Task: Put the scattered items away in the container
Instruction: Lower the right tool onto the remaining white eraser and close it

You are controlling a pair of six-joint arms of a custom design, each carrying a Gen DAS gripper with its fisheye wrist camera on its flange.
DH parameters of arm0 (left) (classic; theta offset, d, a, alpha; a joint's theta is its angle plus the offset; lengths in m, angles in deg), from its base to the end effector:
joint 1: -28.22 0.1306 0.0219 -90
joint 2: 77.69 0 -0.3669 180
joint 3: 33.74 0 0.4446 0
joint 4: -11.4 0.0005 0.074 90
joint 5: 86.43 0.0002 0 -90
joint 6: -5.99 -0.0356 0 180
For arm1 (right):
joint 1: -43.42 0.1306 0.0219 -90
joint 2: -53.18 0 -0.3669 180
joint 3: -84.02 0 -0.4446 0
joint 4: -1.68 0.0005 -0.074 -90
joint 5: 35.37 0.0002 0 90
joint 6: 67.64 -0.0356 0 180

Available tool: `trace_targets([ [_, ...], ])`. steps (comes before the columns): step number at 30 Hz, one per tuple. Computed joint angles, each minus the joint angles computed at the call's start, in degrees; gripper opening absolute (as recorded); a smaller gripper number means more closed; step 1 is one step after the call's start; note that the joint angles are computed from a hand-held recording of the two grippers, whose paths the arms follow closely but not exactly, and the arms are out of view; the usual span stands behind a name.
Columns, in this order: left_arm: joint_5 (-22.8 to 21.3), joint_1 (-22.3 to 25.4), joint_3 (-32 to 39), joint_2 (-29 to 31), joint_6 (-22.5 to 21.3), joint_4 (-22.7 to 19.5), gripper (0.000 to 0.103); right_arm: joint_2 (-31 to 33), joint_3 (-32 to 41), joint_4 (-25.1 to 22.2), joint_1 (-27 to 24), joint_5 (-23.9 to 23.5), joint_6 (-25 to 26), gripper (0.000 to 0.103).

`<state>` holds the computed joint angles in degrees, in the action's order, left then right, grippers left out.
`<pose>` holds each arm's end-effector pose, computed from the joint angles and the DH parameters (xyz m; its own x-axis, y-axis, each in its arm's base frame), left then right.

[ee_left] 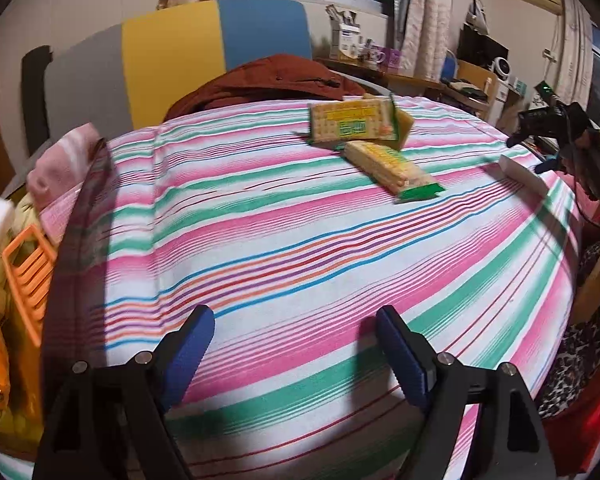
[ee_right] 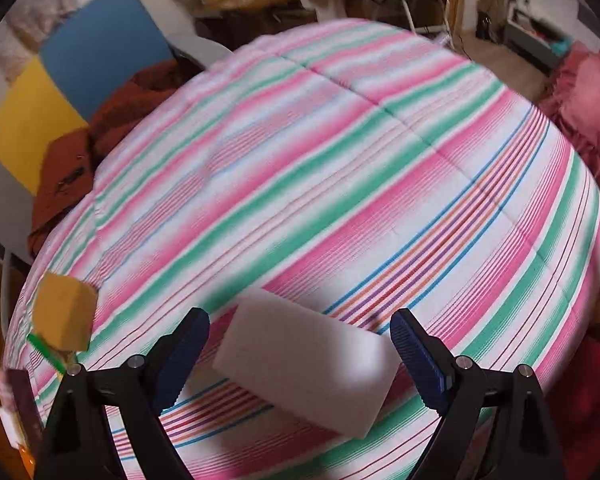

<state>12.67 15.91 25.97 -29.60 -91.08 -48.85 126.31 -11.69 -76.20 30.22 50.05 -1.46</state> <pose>0.2765 -0.0666 0.4112 -0.6891 0.2748 -0.6705 0.4005 0.9156 -0.0364 0.3848 -0.0879 0.4671 -0.7386 0.5867 -0.3319 0.5413 0.8097 0.2267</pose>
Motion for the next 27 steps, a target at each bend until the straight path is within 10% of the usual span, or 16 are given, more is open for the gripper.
trace_targets([
  [7, 3.6, -5.1, 8.9, 9.5, 4.8, -1.3, 0.084, 1.5, 0.5, -2.1, 0.1, 0.0, 1.9, 0.096],
  [27, -10.6, -15.7, 24.7, 31.0, 12.0, -1.8, 0.084, -0.5, -0.8, -5.9, -0.6, -5.3, 6.6, 0.103],
])
